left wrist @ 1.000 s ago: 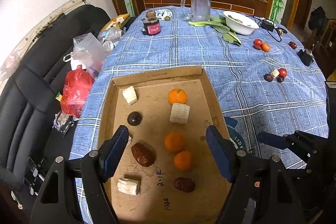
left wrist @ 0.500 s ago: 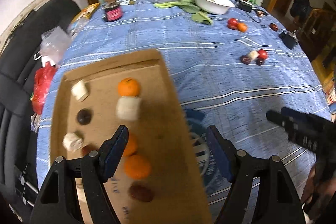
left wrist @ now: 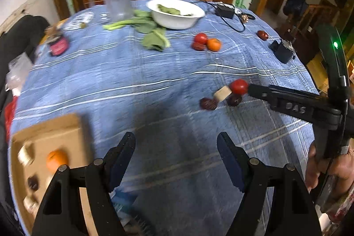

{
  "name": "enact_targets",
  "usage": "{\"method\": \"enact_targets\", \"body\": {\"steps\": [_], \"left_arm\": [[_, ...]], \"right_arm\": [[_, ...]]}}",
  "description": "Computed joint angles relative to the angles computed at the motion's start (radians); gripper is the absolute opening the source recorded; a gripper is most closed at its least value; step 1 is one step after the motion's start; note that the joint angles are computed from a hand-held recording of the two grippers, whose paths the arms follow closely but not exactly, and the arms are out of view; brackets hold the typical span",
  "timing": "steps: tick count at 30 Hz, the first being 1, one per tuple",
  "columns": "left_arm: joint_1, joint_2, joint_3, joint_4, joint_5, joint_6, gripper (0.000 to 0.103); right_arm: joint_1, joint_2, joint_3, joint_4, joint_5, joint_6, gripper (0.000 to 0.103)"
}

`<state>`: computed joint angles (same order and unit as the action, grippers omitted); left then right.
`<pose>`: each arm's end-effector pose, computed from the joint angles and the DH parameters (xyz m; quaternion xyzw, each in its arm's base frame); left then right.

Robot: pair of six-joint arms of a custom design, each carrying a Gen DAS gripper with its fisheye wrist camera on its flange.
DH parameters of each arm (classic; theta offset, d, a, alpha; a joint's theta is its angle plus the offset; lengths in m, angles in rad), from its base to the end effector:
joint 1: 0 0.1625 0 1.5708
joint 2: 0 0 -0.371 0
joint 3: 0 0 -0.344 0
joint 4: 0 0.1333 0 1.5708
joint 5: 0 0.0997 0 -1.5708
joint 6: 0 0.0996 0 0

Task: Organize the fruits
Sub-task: 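Grasp a white chunk with the left tool while the right tool grasps a tomato, then carry the white chunk and tomato into the tray and release both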

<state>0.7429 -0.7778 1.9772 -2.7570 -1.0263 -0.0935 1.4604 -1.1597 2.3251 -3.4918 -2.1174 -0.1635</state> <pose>-0.2342 -0.4661 0.0158 0.3474 0.8983 -0.1138 0.2437 0.0353 -0.4213 0.1929 -0.0758 -0.8973 0.3176 0.2970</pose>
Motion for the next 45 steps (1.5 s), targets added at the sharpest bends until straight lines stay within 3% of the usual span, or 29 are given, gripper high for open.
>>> {"method": "enact_targets", "body": {"steps": [6, 12, 14, 19, 26, 28, 36, 42, 45], "left_arm": [[0.040, 0.149, -0.146, 0.016, -0.049, 0.044, 0.068], [0.047, 0.215, -0.221, 0.039, -0.087, 0.095, 0.065], [0.047, 0.230, -0.240, 0.050, -0.092, 0.113, 0.065], [0.038, 0.268, -0.285, 0.068, -0.086, 0.162, 0.062], [0.049, 0.312, -0.357, 0.109, -0.146, 0.197, 0.031], [0.056, 0.310, -0.363, 0.121, -0.174, 0.189, 0.026], [0.041, 0.262, -0.293, 0.089, -0.151, 0.162, 0.025], [0.050, 0.110, -0.147, 0.035, -0.167, 0.084, 0.025], [0.055, -0.004, -0.048, 0.004, -0.165, 0.047, 0.025]], "right_arm": [[-0.045, 0.044, -0.060, 0.030, 0.027, -0.063, 0.057], [-0.065, 0.057, -0.085, 0.061, 0.067, -0.104, 0.044], [-0.073, 0.049, -0.084, 0.081, 0.099, -0.107, 0.034], [-0.098, 0.015, -0.062, 0.098, 0.151, -0.087, 0.033], [-0.135, -0.044, -0.021, 0.092, 0.195, -0.049, 0.033], [-0.136, -0.056, -0.012, 0.090, 0.198, -0.046, 0.033], [-0.106, -0.080, 0.022, 0.068, 0.189, -0.025, 0.033], [-0.042, -0.083, 0.048, 0.056, 0.180, 0.007, 0.034], [0.025, -0.054, 0.045, 0.052, 0.178, 0.031, 0.034]]}}
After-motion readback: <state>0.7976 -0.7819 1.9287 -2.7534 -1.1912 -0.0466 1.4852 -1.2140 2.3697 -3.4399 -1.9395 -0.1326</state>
